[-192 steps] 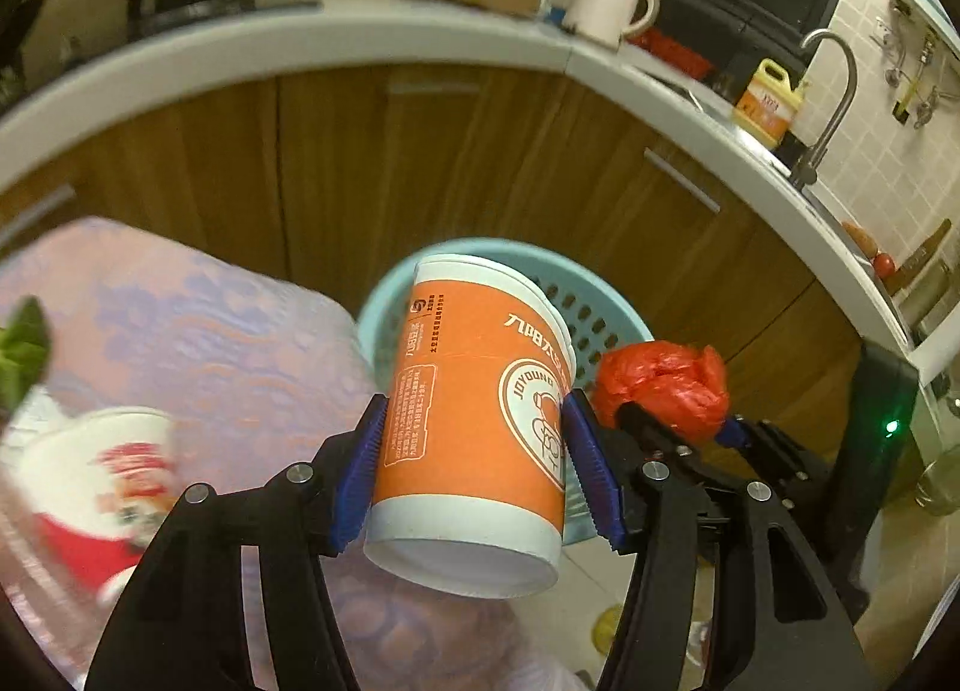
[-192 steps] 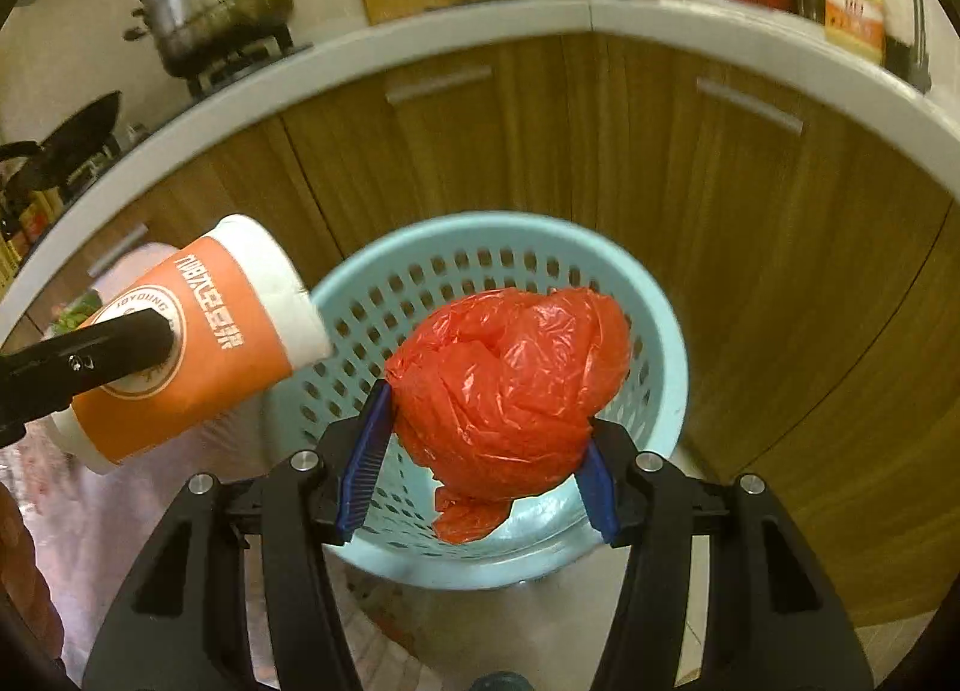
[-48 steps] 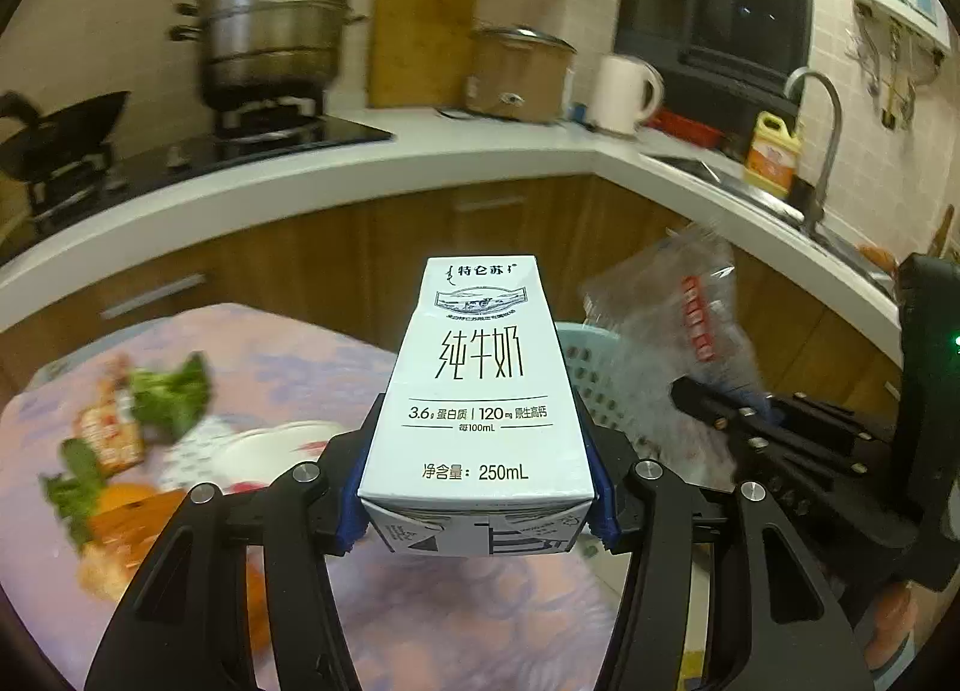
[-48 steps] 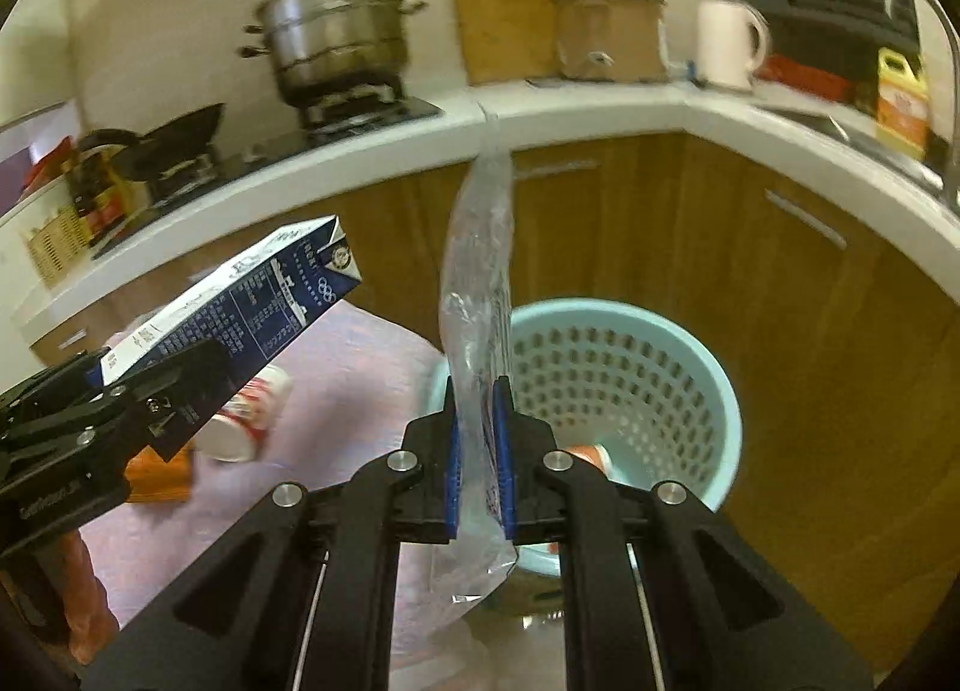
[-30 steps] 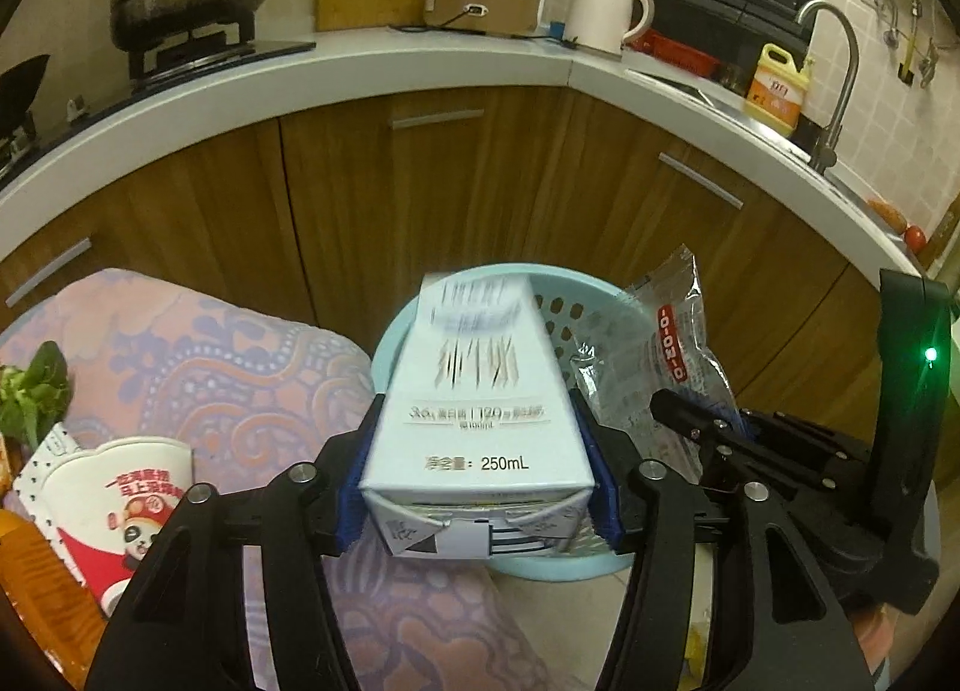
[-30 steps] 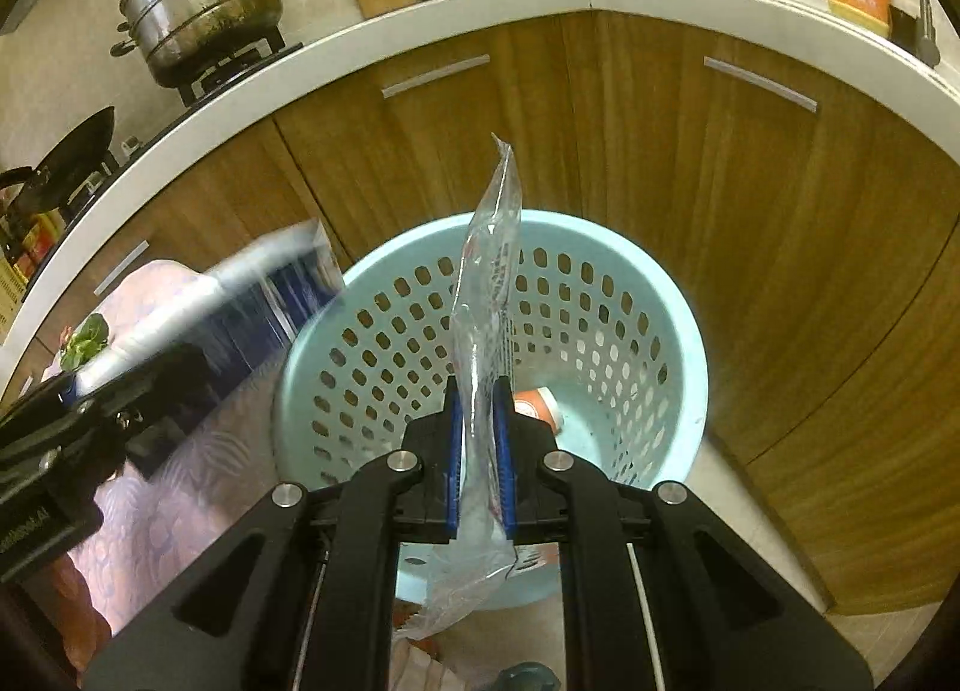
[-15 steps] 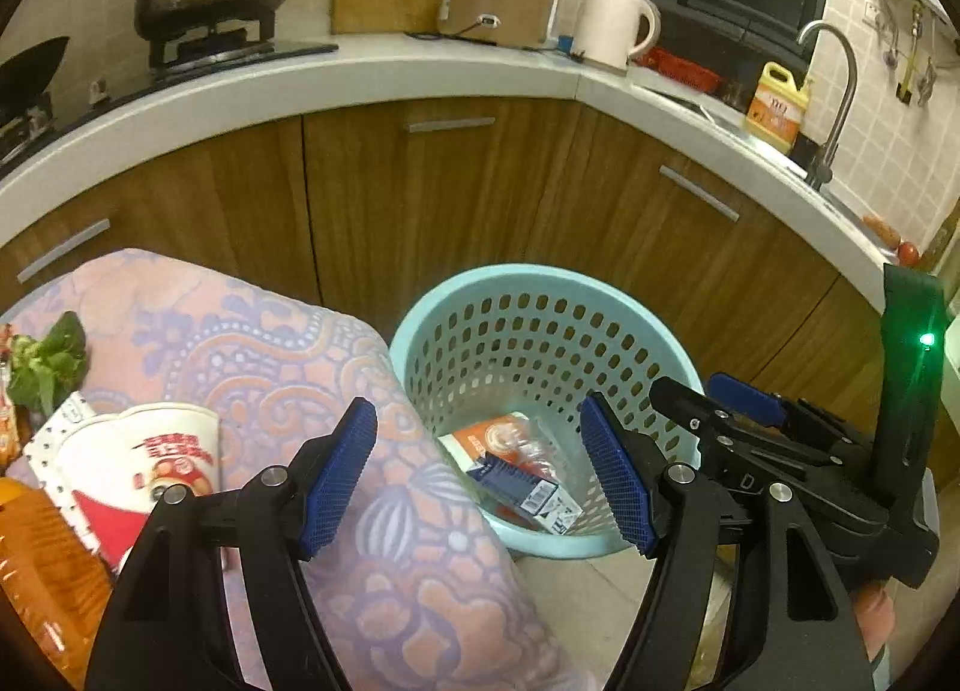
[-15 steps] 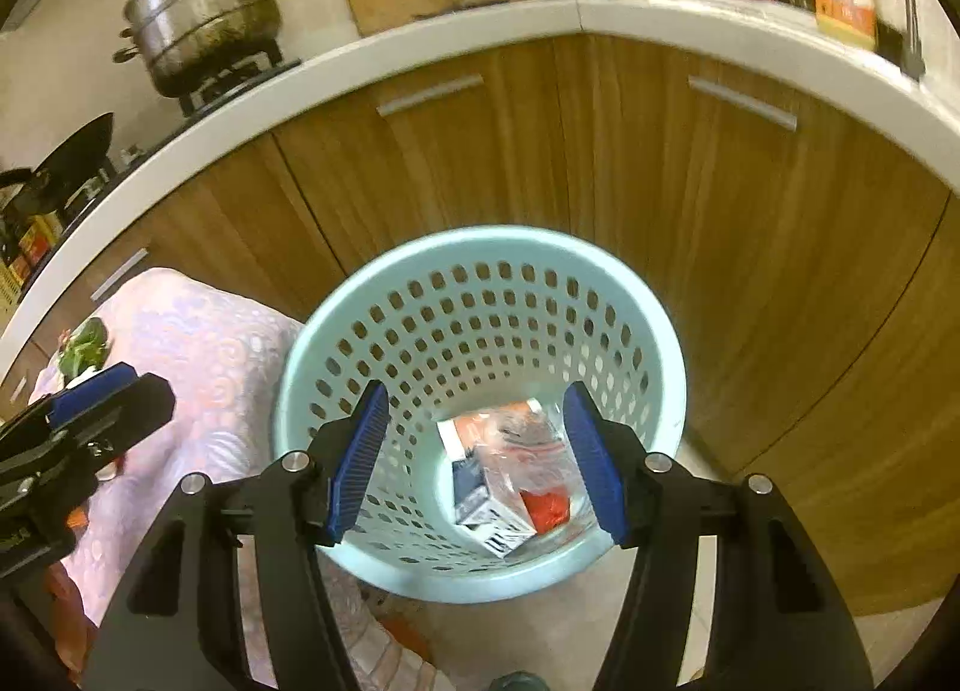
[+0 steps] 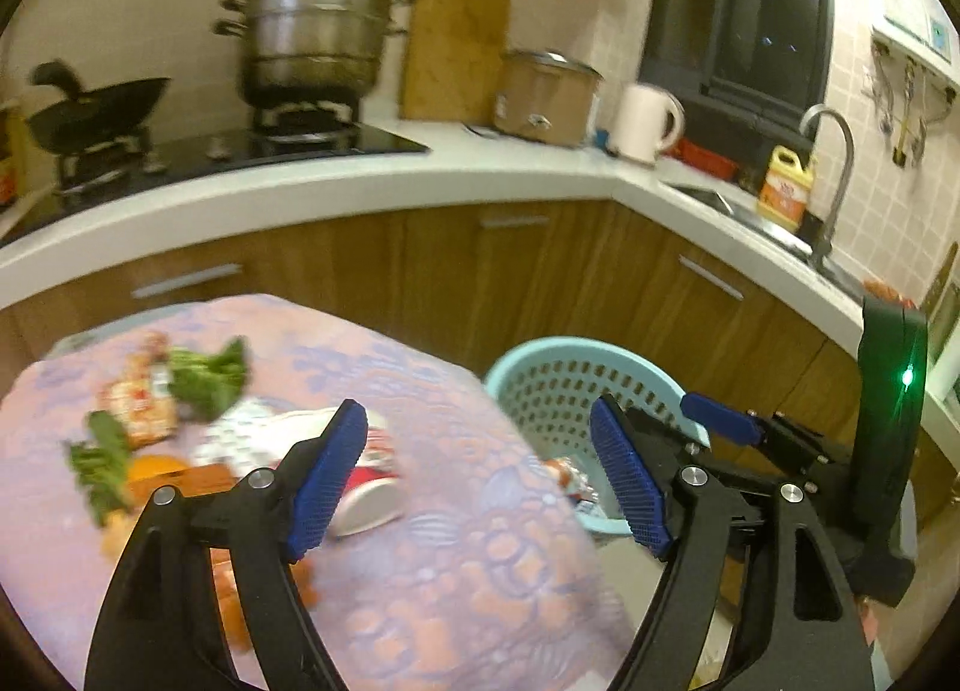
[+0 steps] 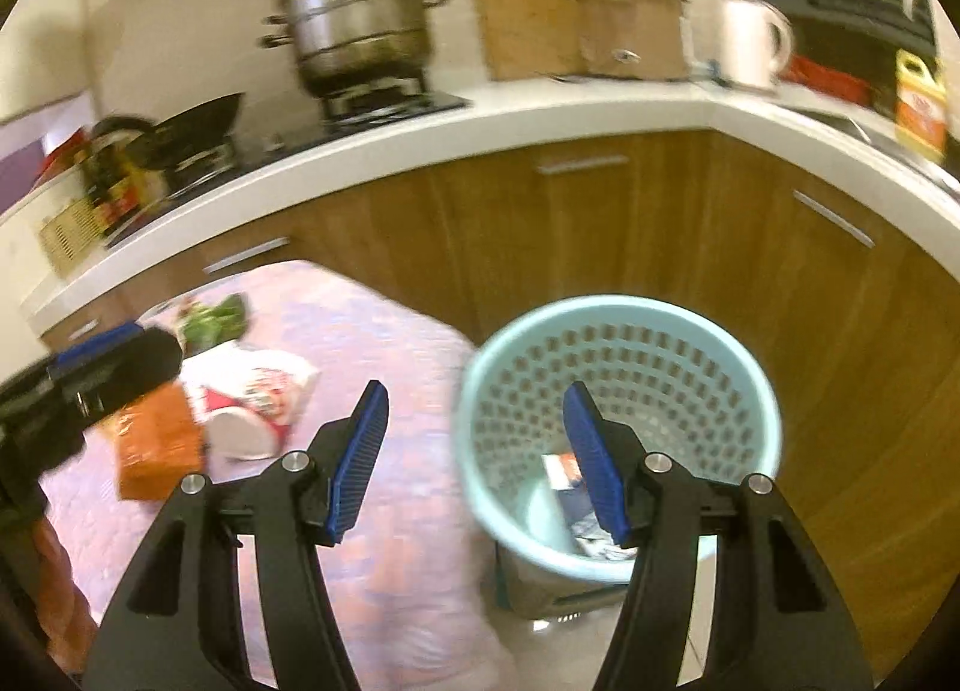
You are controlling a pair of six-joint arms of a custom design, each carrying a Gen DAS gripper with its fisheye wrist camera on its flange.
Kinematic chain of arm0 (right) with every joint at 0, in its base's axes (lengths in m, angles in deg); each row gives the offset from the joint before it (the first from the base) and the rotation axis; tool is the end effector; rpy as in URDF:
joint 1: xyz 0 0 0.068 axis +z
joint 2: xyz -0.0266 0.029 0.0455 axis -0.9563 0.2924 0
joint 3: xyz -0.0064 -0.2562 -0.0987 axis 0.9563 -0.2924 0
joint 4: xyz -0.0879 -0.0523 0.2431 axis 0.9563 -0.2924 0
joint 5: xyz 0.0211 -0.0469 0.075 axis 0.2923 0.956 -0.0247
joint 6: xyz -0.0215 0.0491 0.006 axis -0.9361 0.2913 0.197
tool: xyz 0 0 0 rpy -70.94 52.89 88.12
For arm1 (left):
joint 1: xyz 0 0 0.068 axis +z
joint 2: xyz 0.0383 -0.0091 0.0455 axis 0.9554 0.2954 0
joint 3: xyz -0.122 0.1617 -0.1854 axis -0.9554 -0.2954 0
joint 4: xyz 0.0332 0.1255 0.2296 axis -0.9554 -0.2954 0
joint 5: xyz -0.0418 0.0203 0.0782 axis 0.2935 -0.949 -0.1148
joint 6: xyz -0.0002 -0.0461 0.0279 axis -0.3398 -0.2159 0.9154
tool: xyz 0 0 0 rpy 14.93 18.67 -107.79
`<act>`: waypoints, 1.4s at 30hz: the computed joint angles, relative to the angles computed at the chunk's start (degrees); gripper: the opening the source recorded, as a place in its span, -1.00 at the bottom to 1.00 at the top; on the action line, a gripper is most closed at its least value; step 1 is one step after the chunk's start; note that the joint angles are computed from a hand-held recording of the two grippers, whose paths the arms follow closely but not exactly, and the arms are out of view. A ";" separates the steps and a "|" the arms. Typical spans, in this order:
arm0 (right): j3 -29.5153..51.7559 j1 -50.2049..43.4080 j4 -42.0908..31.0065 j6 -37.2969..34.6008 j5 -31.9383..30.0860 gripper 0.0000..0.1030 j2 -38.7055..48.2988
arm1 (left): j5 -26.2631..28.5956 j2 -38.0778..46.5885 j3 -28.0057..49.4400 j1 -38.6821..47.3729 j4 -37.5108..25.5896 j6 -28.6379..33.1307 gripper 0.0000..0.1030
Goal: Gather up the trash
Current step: 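Move both open tools back over the table, then grasp the bread crust and orange peel piece with the left tool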
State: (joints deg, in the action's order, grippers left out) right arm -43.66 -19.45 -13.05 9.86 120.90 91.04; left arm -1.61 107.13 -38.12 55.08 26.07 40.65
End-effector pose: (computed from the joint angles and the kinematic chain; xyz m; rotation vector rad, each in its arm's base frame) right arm 0.1400 0.1493 0.1588 0.4210 2.2207 0.0690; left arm 0.1935 -0.0754 0.1616 0.6286 2.1049 -0.5361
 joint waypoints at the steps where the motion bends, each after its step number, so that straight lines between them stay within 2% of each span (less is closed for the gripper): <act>1: 1.36 1.35 0.53 -0.26 0.50 0.11 1.73 | 1.90 -2.47 -0.53 3.16 -1.79 1.09 0.45; 5: 5.77 5.06 5.80 -2.82 0.27 0.11 8.64 | 10.04 -8.06 -1.59 15.88 -7.45 6.43 0.46; 8: 8.84 7.11 9.93 -4.65 -0.38 0.11 14.37 | 17.94 -7.32 -1.44 28.16 -10.78 11.63 0.46; 10: 10.31 7.94 13.48 -6.22 -1.57 0.10 17.64 | 23.24 -3.14 -0.43 37.18 -12.06 15.99 0.45; 11: 11.21 8.30 14.75 -6.96 -2.00 0.01 19.28 | 25.26 -0.30 0.38 40.98 -12.32 18.01 0.45; 13: 13.19 9.16 15.98 -8.60 -2.62 -0.16 22.19 | 27.27 5.11 2.09 45.61 -12.12 20.62 0.43; 14: 14.71 9.60 15.95 -9.12 -2.82 -0.16 23.93 | 28.00 8.51 3.38 47.37 -12.46 22.18 0.43; 17: 16.67 9.86 17.91 -9.77 -4.38 -0.16 26.97 | 28.50 21.37 10.12 49.44 -17.00 27.61 0.43; 20: 17.97 9.42 18.94 -10.69 -5.88 -0.16 28.53 | 27.17 30.61 14.73 48.57 -17.36 27.31 0.32; 23: 19.38 9.61 18.48 -11.73 -6.37 -0.16 29.38 | 26.35 36.32 18.13 46.49 -17.77 25.57 0.23; 28: 21.47 9.22 17.93 -13.31 -8.11 -0.16 30.15 | 23.50 40.19 19.17 41.67 -14.14 21.38 -0.10; 30: 23.03 9.06 17.14 -14.08 -8.66 -0.16 31.22 | 25.07 41.68 19.74 41.79 -14.41 21.72 -0.35; 32: 24.95 8.62 16.39 -14.97 -9.95 -0.16 32.74 | 27.19 42.54 20.00 42.80 -14.78 22.29 -0.42; 33: 25.72 8.36 16.15 -15.25 -10.56 -0.16 33.47 | 27.66 42.46 19.75 43.10 -14.75 22.73 -0.52; 35: 27.54 7.94 15.62 -15.57 -11.62 -0.16 35.29 | 26.31 40.91 18.04 43.56 -12.53 22.81 -0.91; 42: 31.73 5.28 15.91 -15.10 -17.37 -0.16 40.17 | 28.83 38.57 17.91 48.94 -19.42 30.54 -0.91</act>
State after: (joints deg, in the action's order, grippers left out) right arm -11.94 -14.17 2.86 -5.24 103.53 131.20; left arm 27.22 145.70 -20.21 104.02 6.65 71.19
